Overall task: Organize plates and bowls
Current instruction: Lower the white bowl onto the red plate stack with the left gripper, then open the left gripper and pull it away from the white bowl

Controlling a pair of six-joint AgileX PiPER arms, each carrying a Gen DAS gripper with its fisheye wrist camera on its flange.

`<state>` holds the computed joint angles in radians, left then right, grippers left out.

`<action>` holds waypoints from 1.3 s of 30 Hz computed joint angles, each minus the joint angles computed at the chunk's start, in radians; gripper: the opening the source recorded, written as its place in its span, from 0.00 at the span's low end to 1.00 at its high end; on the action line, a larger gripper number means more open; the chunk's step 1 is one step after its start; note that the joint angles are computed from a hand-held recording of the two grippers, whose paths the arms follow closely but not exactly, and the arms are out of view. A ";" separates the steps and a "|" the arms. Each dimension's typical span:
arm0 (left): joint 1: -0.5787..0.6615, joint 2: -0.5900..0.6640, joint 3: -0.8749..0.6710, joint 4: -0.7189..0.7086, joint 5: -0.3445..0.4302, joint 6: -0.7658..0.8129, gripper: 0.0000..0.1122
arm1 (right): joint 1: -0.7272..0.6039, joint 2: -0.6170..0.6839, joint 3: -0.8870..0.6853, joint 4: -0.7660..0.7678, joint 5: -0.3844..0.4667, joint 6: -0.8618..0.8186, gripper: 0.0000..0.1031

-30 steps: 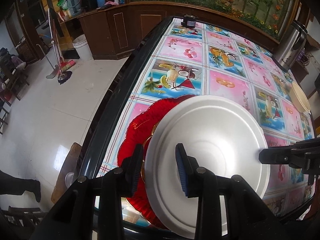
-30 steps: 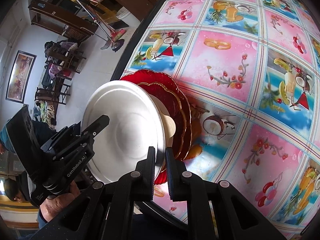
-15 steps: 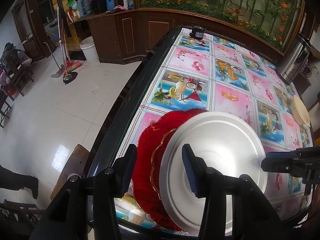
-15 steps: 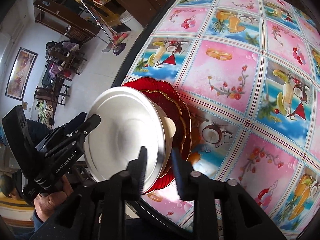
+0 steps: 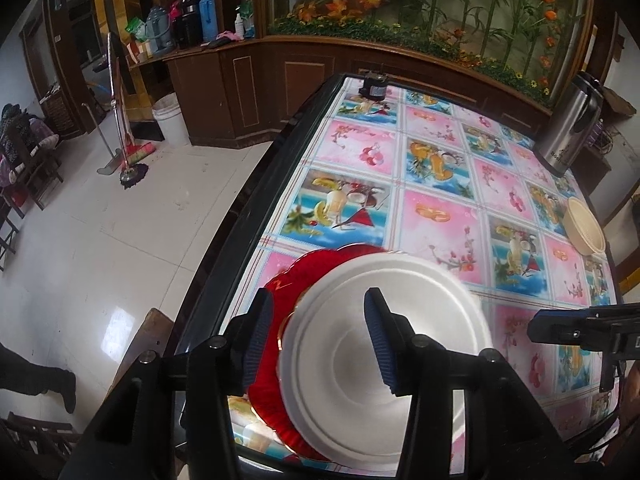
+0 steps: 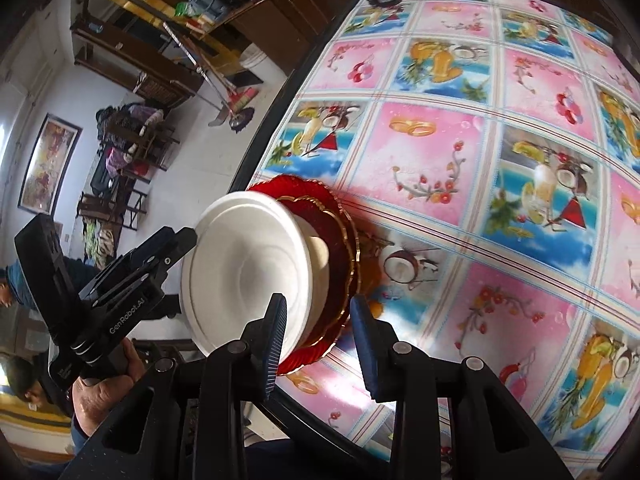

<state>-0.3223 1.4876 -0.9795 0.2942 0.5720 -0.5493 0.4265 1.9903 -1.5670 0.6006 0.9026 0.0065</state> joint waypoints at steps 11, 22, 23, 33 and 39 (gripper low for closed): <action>-0.135 0.019 -0.102 0.017 0.040 -0.006 0.46 | -0.082 -0.106 0.167 0.044 -0.049 -0.019 0.35; -0.285 0.136 -0.214 -0.037 0.062 0.052 0.46 | -0.200 -0.209 0.350 0.093 -0.088 -0.063 0.35; -0.297 0.150 -0.224 -0.049 0.062 0.062 0.46 | -0.213 -0.218 0.367 0.097 -0.090 -0.069 0.35; -0.409 0.342 -0.399 -0.217 0.101 0.199 0.46 | -0.401 -0.331 0.569 0.146 -0.096 -0.158 0.35; -0.481 0.491 -0.583 -0.267 0.176 0.242 0.46 | -0.564 -0.384 0.650 0.147 -0.062 -0.225 0.35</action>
